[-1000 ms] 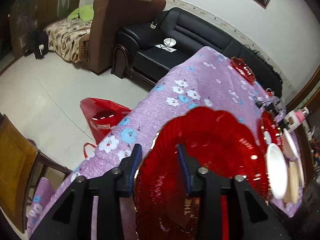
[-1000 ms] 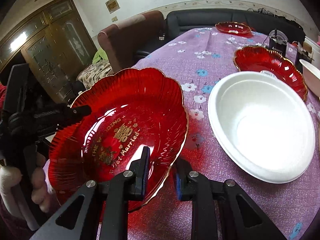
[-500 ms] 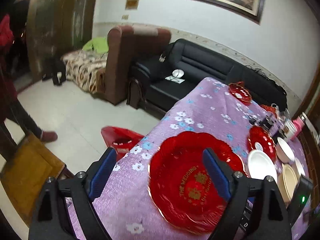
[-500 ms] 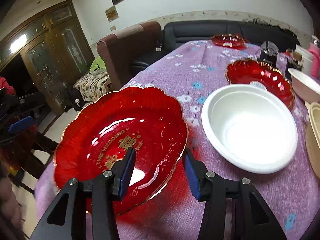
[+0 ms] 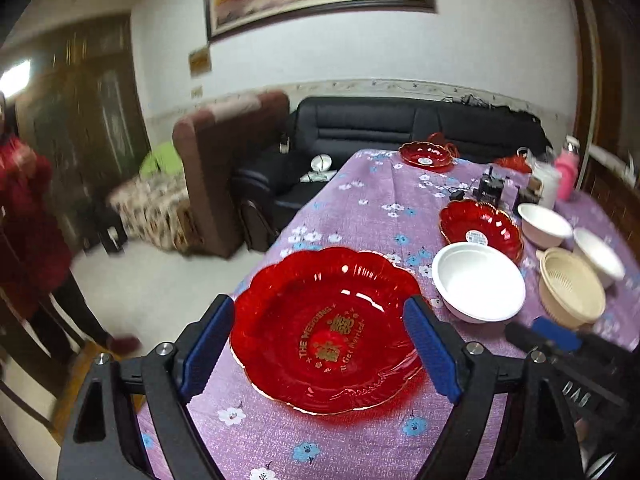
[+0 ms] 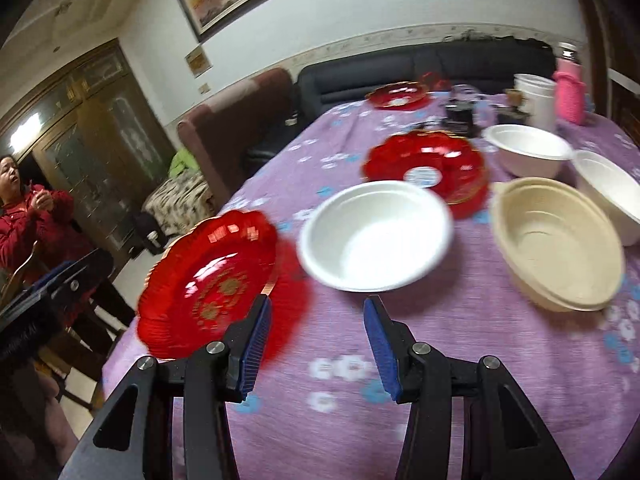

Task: Organize plates and bowls
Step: 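Carry the red plate and lower it onto the table, open left tool, then grasp the rim of the white paper bowl with the left tool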

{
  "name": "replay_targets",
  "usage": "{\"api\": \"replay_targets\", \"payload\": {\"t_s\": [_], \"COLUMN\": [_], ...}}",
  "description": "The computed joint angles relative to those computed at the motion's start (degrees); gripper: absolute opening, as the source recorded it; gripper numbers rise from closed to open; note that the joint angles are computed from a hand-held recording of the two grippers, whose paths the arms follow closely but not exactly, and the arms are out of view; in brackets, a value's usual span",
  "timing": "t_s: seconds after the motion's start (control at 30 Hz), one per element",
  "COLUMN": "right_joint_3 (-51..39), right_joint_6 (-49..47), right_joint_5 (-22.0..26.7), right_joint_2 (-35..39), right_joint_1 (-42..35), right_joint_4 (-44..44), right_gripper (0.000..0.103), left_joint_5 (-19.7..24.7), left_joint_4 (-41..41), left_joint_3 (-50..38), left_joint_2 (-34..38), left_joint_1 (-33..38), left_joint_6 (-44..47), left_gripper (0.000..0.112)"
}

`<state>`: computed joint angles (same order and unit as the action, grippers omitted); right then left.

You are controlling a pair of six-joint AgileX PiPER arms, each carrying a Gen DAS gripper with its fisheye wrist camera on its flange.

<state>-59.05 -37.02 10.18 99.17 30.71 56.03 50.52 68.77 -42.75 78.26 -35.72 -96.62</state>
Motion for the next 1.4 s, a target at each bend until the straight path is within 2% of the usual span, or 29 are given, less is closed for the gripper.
{"api": "replay_targets", "payload": {"t_s": [0.2,0.33,0.5,0.57,0.67,0.7,0.8,0.87,0.9,0.97,1.03,1.2,1.4], "right_joint_3": [1.2,0.2,-5.0,-8.2,-13.2,-14.6,-18.5,-19.7,-20.2,-20.2,-19.7,-19.7,-21.4], "right_joint_6": [-7.7,-7.5,0.6,7.2,18.8,21.4,26.5,26.8,27.2,28.2,29.0,27.8,27.0], "right_joint_5": [2.9,4.2,5.2,5.8,6.3,6.8,8.2,8.1,7.8,6.5,4.7,3.3,5.3], "right_joint_2": [0.6,1.9,6.2,8.7,12.7,13.8,17.0,18.1,18.5,18.7,18.2,18.5,20.1], "right_joint_1": [-5.7,-7.1,-8.2,-8.0,-7.5,-7.4,-7.3,-7.3,-7.2,-6.9,-6.5,-6.5,-7.2], "right_joint_4": [9.1,9.4,3.5,-1.1,-8.9,-10.5,-13.2,-13.7,-14.7,-17.3,-20.4,-20.9,-19.8], "right_gripper": [0.052,0.052,0.052,0.052,0.052,0.052,0.052,0.053,0.053,0.053,0.053,0.053,0.053], "left_joint_5": [2.2,-0.9,-13.2,-20.1,-26.2,-26.5,-23.3,-19.9,-18.3,-14.8,-11.1,-5.7,-1.4], "left_joint_4": [-0.2,-1.7,-7.9,-16.1,-31.1,-36.0,-45.7,-53.6,-55.8,-60.7,-65.5,-66.0,-63.9], "left_joint_3": [-3.5,-4.6,-6.7,-10.1,-16.6,-19.1,-28.1,-35.2,-37.9,-43.6,-49.3,-59.6,-66.5], "left_joint_2": [3.5,3.7,2.8,4.6,10.3,12.3,20.0,26.0,28.4,33.4,38.0,46.4,51.6], "left_joint_1": [-3.3,-1.1,7.8,13.2,18.5,19.5,20.8,21.7,22.0,22.8,23.7,23.1,21.2], "left_joint_6": [1.1,2.9,11.0,20.8,37.4,43.2,54.5,63.1,65.2,69.6,74.0,75.6,75.3], "left_gripper": [0.086,0.086,0.086,0.086,0.086,0.086,0.083,0.076,0.075,0.063,0.060,0.057,0.057]}}
